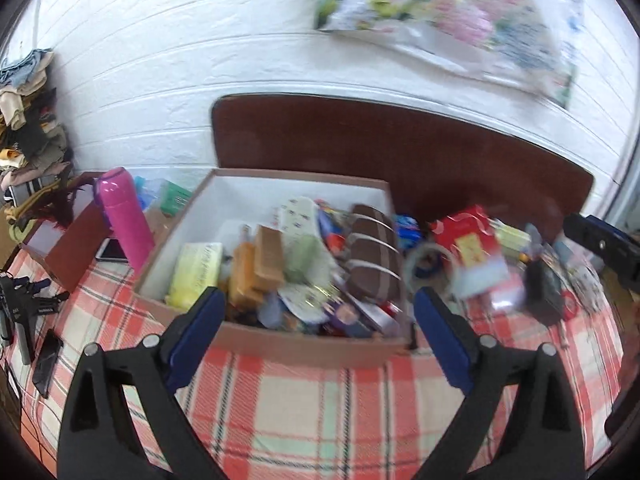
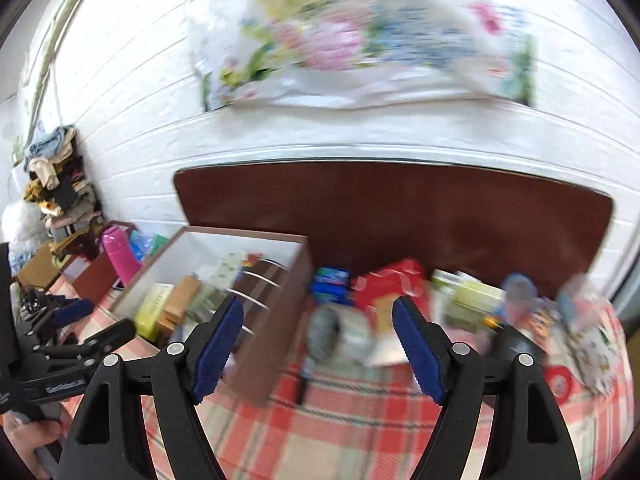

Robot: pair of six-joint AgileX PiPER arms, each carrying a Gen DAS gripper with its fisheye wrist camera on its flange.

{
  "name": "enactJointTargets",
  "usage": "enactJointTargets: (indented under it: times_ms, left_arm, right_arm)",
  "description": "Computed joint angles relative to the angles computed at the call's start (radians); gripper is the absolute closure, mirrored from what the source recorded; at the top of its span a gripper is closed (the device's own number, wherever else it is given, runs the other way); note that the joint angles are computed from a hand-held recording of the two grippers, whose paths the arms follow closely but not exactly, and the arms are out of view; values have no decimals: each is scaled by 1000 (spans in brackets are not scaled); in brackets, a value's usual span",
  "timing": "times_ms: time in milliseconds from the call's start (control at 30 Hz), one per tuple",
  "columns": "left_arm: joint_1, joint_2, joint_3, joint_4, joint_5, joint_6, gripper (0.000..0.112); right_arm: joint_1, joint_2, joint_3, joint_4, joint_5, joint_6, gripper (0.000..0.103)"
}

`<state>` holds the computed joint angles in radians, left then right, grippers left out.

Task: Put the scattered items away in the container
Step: 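Withdraw both open tools from the cardboard box back over the table, then grasp the black marker with left tool while right tool grasps white marker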

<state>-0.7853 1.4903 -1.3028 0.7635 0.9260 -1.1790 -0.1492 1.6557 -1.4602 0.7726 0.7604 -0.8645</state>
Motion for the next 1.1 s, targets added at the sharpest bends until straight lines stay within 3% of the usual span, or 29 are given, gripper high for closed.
enactJointTargets:
  times_ms: [333, 533, 767, 900, 1100]
  left_arm:
    - [-323, 101, 26, 50, 18, -265, 17]
    - [-444, 239, -52, 58, 1, -344, 17]
    - [-455, 364, -128, 98, -24, -357, 17]
    - [-393, 384, -77, 178, -93, -445, 17]
    - [-225, 451, -53, 118, -233, -429, 17]
  right_arm:
    - [-521, 50, 87, 107, 243, -205, 25]
    - [-681, 119, 65, 102, 321, -298, 25]
    - [-709, 227, 9, 86, 325, -355, 25]
    - [-648, 301, -13, 63, 233, -350, 25]
    - [-509, 471, -155, -87, 121, -148, 25]
